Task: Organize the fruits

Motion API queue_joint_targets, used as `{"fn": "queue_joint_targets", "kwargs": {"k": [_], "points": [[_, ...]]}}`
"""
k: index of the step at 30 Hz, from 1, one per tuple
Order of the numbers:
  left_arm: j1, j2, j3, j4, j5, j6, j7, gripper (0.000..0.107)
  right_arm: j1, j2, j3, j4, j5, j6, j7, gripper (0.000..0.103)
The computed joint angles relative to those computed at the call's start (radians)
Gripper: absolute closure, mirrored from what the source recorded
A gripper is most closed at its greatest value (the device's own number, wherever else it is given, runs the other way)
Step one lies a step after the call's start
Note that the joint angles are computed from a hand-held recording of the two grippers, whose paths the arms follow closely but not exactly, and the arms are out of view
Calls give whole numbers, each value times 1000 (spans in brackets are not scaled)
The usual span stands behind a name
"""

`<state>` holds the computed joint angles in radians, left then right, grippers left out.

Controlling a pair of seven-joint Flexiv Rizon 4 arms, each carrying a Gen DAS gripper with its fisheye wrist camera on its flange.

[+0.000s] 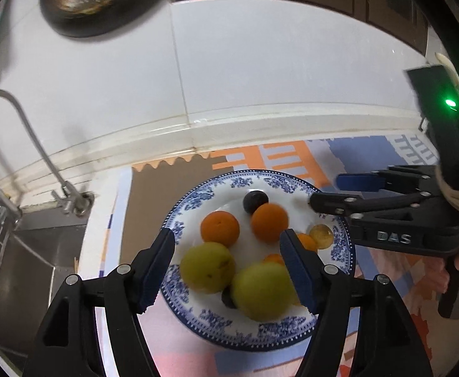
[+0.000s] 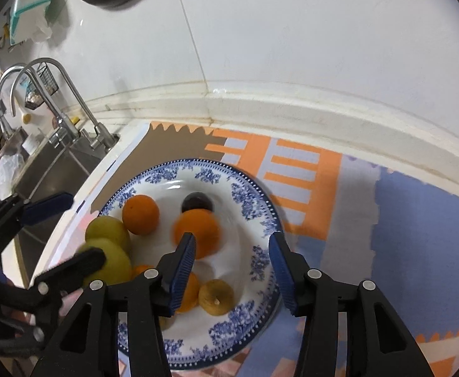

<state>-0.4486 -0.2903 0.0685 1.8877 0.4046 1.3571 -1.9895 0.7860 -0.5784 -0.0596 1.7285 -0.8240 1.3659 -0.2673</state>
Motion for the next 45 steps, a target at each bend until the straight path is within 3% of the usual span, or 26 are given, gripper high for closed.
{"fn": "queue_joint_targets", "kwargs": {"k": [3,6,9,13,17,23,29,36,45], "points": [[-20,31,22,24,42,16,-48,37,78,64,-98,69,-120,-2,152,54],[-18,64,17,56,70,41,-71,35,141,140,-157,136,-291,-64,353,43],[-29,98,22,74,139,53,-109,30,172,205,-160,188,-424,-147,517,41],[-43,150,24,83,288,50,-208,26,206,278,-98,246,-467,-335,654,31],[-15,205,-17,130,338,66,-240,23,233,323,-18,277,-451,-525,724,26],[3,319,-89,180,510,4,-429,19,230,371,99,318,-443,-675,814,20],[36,447,-201,251,579,-94,-556,14,203,405,212,340,-424,-765,809,20],[79,587,-319,335,549,-153,-639,8,184,450,353,362,-420,-901,835,17],[145,753,-431,422,465,-187,-644,4,179,474,479,369,-395,-1014,872,16]]}}
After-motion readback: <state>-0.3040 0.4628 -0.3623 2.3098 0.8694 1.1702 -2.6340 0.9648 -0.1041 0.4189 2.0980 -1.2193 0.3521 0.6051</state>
